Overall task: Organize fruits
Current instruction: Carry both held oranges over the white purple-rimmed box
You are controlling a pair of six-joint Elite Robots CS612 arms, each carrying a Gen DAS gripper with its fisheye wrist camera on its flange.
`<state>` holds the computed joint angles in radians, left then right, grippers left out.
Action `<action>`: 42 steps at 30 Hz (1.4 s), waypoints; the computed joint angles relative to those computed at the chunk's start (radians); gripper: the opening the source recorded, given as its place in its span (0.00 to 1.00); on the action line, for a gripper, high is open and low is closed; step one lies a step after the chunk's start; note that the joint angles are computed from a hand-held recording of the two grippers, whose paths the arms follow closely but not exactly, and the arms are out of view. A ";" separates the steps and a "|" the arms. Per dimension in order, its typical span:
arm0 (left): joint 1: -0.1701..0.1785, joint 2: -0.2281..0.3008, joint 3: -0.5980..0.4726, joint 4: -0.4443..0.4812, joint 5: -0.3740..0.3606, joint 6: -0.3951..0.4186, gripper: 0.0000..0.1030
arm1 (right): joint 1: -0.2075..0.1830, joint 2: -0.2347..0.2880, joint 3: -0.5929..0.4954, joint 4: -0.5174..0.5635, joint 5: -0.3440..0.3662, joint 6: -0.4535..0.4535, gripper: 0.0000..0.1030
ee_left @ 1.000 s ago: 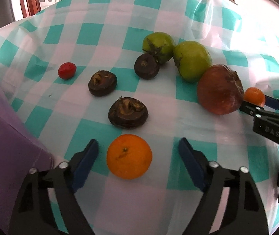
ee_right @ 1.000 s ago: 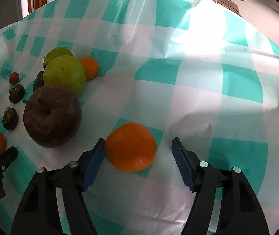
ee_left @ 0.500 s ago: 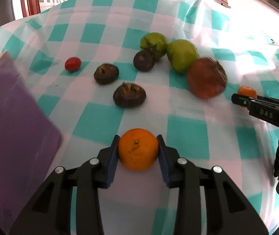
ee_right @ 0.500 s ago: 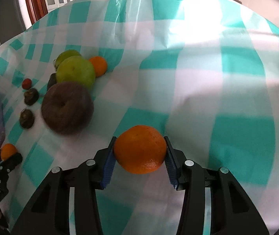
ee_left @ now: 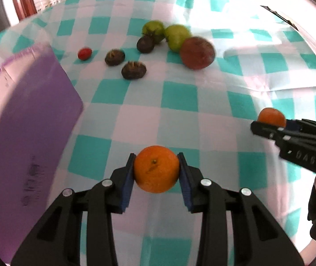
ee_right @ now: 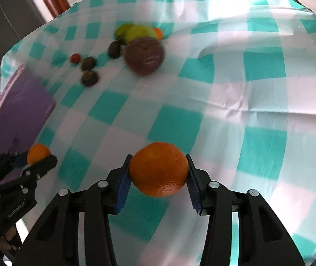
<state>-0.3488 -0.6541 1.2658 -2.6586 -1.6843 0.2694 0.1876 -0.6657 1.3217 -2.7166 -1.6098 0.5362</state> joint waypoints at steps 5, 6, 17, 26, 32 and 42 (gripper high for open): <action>-0.011 -0.069 0.040 -0.007 0.055 0.054 0.36 | 0.006 -0.045 0.014 0.036 0.070 -0.010 0.44; -0.011 -0.082 0.048 -0.013 0.065 0.058 0.36 | 0.008 -0.054 0.015 0.039 0.085 -0.013 0.44; 0.025 -0.162 0.070 -0.023 0.223 -0.032 0.36 | 0.038 -0.047 -0.126 0.072 0.213 -0.157 0.44; 0.082 -0.171 0.058 0.006 0.271 -0.114 0.36 | 0.073 0.017 -0.284 0.129 0.257 -0.243 0.44; 0.123 -0.155 0.023 0.018 0.242 -0.108 0.36 | 0.104 0.074 -0.411 0.186 0.234 -0.270 0.44; 0.179 -0.103 -0.074 0.061 0.171 -0.045 0.36 | 0.145 0.197 -0.673 0.329 0.179 -0.262 0.44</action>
